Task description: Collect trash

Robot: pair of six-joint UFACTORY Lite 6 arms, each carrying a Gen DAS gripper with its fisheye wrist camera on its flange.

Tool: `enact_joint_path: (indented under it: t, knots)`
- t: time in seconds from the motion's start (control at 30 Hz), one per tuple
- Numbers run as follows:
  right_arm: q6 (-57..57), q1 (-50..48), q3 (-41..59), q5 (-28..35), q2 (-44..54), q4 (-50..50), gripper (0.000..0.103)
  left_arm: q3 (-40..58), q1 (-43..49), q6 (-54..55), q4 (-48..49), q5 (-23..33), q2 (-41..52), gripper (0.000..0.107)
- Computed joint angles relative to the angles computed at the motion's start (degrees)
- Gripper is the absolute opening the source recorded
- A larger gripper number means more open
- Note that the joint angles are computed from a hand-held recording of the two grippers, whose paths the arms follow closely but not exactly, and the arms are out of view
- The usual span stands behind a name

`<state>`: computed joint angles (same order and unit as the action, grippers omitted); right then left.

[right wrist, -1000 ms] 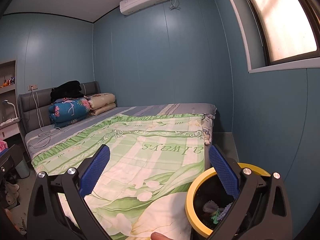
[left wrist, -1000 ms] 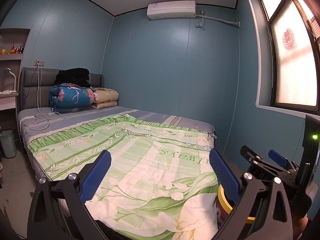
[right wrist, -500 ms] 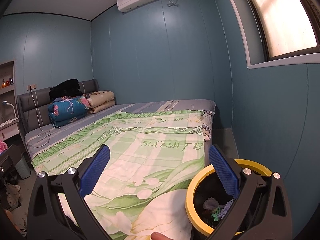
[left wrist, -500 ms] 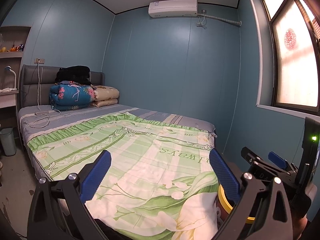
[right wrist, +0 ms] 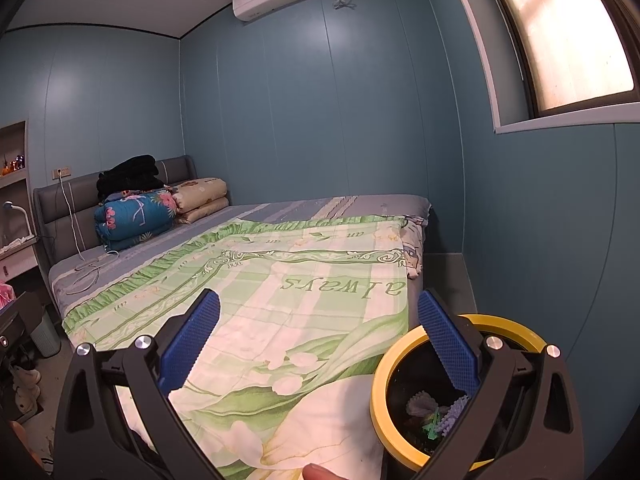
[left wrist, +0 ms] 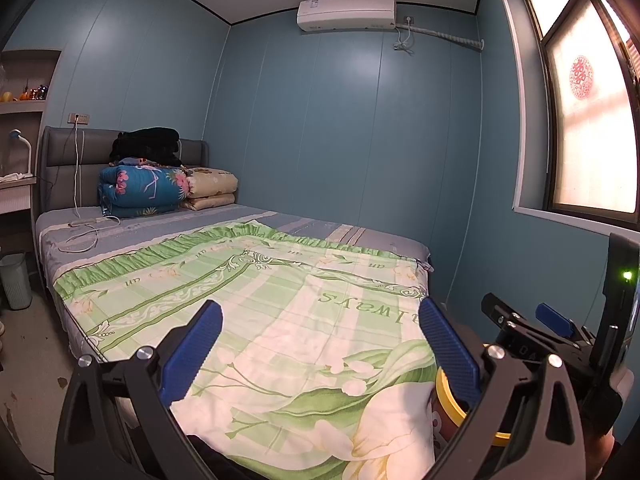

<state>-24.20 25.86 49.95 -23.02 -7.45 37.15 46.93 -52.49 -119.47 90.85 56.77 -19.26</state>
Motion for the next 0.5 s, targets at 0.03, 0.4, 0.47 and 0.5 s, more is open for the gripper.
enact_joint_path:
  t: [0.03,0.4,0.47,0.5]
  knots:
    - [0.0,0.0,0.0,0.1,0.0,0.1,0.095,0.0,0.0,0.1,-0.1,0.0,0.0,0.095]
    - [-1.3,-0.2,0.4,0.6,0.6,1.9,0.095,-0.2,0.5,-0.2,-0.1,-1.1,0.3,0.095]
    - [-0.9,-0.5,0.7,1.1,0.7,1.8,0.095,-0.1,0.8,-0.3,0.0,-1.6,0.5,0.095]
    - [-0.7,-0.6,0.8,1.3,0.8,1.7,0.095,-0.1,0.8,-0.3,0.0,-1.6,0.5,0.095]
